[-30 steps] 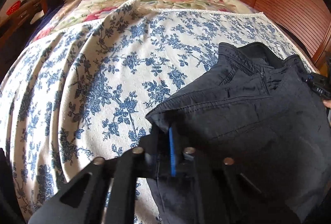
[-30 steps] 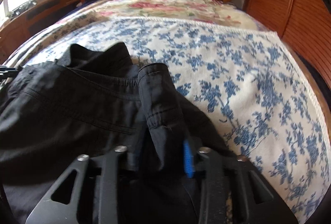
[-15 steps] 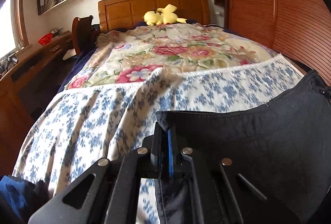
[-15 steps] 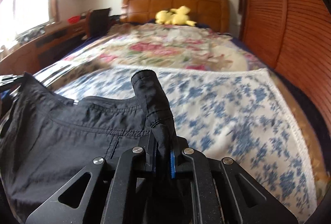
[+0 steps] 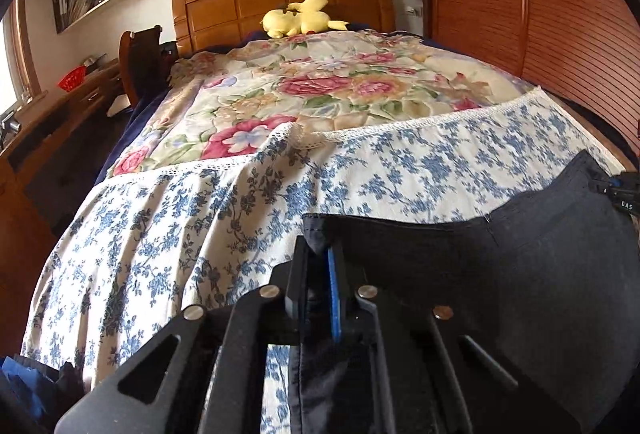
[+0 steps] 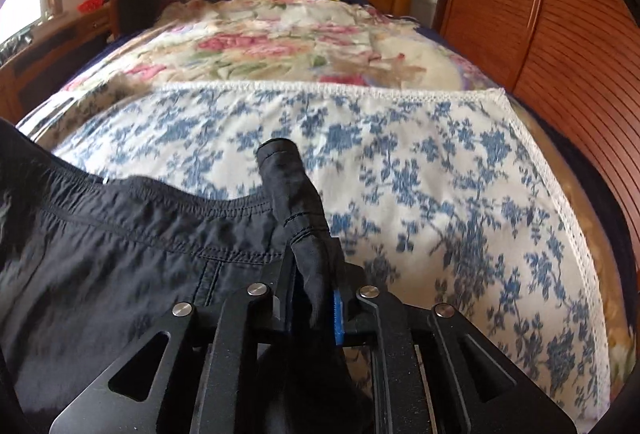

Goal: Fold large clothes

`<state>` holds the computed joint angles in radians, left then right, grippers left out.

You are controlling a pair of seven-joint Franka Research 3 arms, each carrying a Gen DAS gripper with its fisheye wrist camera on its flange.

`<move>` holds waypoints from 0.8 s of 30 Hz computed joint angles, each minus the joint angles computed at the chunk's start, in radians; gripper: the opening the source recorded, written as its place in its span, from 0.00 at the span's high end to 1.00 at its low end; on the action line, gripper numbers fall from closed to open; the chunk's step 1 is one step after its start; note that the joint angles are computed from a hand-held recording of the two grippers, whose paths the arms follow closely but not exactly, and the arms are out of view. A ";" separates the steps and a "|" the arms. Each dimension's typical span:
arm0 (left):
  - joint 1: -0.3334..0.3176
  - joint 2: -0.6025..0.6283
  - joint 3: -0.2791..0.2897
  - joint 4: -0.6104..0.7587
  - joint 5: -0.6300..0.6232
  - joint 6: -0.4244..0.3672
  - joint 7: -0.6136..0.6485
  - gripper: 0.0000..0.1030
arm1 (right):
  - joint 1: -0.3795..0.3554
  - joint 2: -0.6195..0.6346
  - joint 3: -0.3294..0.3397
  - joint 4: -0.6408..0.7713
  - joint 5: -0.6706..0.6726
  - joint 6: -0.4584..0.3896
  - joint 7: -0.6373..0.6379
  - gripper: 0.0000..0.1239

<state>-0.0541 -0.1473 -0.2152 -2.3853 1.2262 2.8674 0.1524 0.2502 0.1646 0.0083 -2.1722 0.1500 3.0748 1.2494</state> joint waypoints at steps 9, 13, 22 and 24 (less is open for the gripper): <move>-0.033 -0.126 -0.049 -0.083 -0.138 -0.011 0.092 0.75 | -0.002 -0.164 -0.009 -0.160 -0.070 0.031 0.004 0.59; -0.063 -0.193 -0.088 -0.124 -0.202 -0.023 0.129 0.65 | 0.097 -0.279 -0.031 -0.254 0.333 0.017 -0.337 0.59; -0.085 -0.296 -0.199 -0.220 -0.276 0.062 0.093 0.53 | 0.353 -0.508 -0.119 -0.458 0.786 -0.033 -0.703 0.59; -0.073 -0.306 -0.239 -0.237 -0.276 0.082 0.050 0.53 | 0.379 -0.545 -0.114 -0.500 0.835 -0.041 -0.724 0.59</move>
